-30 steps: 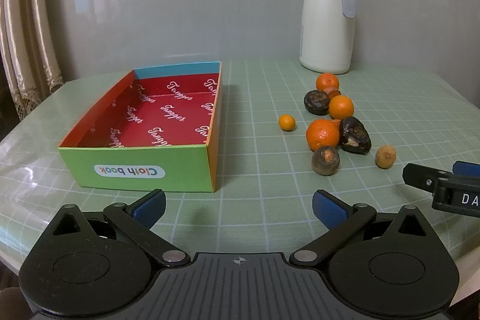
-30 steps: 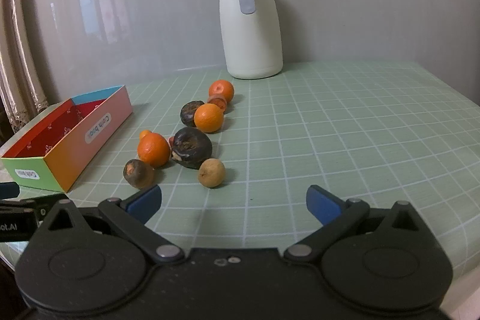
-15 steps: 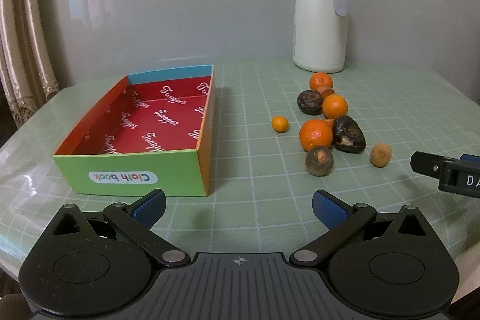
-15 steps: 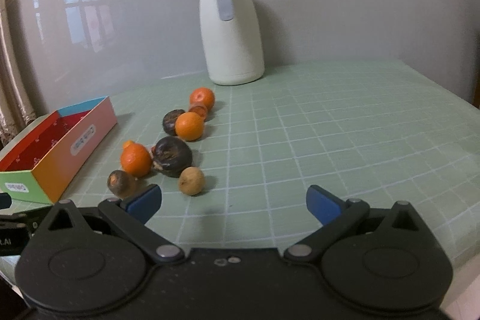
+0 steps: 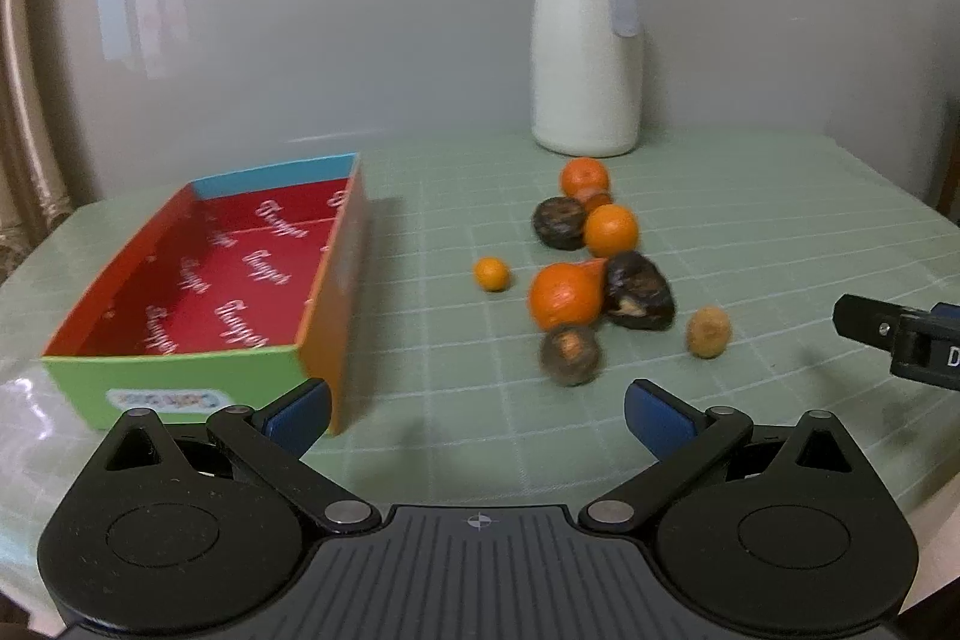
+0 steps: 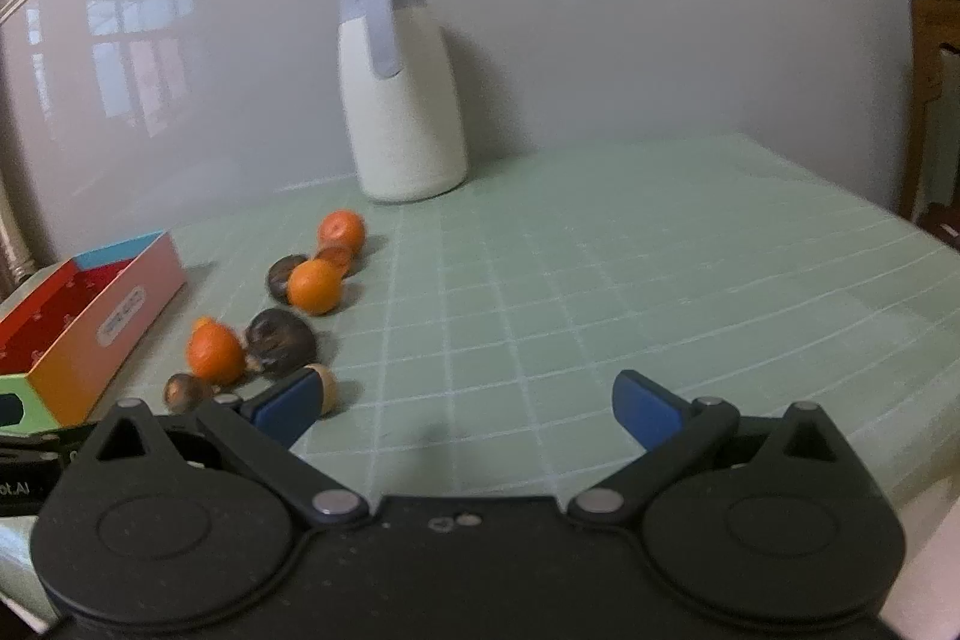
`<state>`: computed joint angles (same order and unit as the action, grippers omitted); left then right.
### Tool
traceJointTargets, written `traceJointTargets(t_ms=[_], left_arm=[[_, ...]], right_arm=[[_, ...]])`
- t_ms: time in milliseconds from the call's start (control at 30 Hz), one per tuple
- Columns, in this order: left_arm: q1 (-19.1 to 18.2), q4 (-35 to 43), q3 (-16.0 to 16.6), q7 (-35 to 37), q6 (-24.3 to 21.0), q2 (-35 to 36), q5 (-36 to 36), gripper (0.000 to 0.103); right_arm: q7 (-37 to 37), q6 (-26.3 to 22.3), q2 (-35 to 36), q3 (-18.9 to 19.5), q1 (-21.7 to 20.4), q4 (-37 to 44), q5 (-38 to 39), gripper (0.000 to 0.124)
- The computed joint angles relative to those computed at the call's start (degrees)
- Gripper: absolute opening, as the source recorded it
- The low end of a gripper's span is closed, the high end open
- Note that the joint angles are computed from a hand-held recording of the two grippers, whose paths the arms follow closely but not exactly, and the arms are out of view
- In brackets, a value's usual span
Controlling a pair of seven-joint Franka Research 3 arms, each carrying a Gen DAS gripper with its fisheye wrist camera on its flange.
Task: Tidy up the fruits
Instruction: 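Reach the left tool to the dark brown fruit and close on it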
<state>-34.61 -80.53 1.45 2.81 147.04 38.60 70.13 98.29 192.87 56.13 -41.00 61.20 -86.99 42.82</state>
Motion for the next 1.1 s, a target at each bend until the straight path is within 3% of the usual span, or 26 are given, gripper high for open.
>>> traceJointTargets(t_ms=[367, 600, 767, 967, 1067, 1100], left_arm=[[0.3, 12.1, 0.8, 10.4, 2.1, 8.5, -8.6, 0.103], [-0.9, 15.5, 3.2, 13.0, 2.8, 11.2, -11.8, 0.103], [-0.9, 17.5, 3.8, 14.5, 3.6, 12.9, -13.3, 0.102], [-1.5, 18.1, 5.4, 13.9, 5.0, 13.7, -13.3, 0.102], [-0.7, 18.7, 4.8, 15.4, 6.1, 14.3, -14.2, 0.082], [-0.1, 19.2, 3.9, 16.7, 6.4, 14.7, -15.4, 0.080]], right_arm=[[-5.3, 3.9, -2.6, 4.1, -2.6, -1.8, 6.0, 0.103], [-3.8, 0.6, 0.2, -3.3, 2.2, -3.1, 12.4, 0.103], [-2.4, 2.3, -1.1, -1.5, 1.0, -4.4, 10.7, 0.103], [-5.8, 3.7, -2.1, 1.1, -0.6, -3.8, 11.9, 0.103], [-7.9, 4.7, -2.9, 3.8, -2.5, -3.0, 12.1, 0.103], [-8.7, 4.8, -2.9, 4.1, -2.7, -2.7, 12.5, 0.103]])
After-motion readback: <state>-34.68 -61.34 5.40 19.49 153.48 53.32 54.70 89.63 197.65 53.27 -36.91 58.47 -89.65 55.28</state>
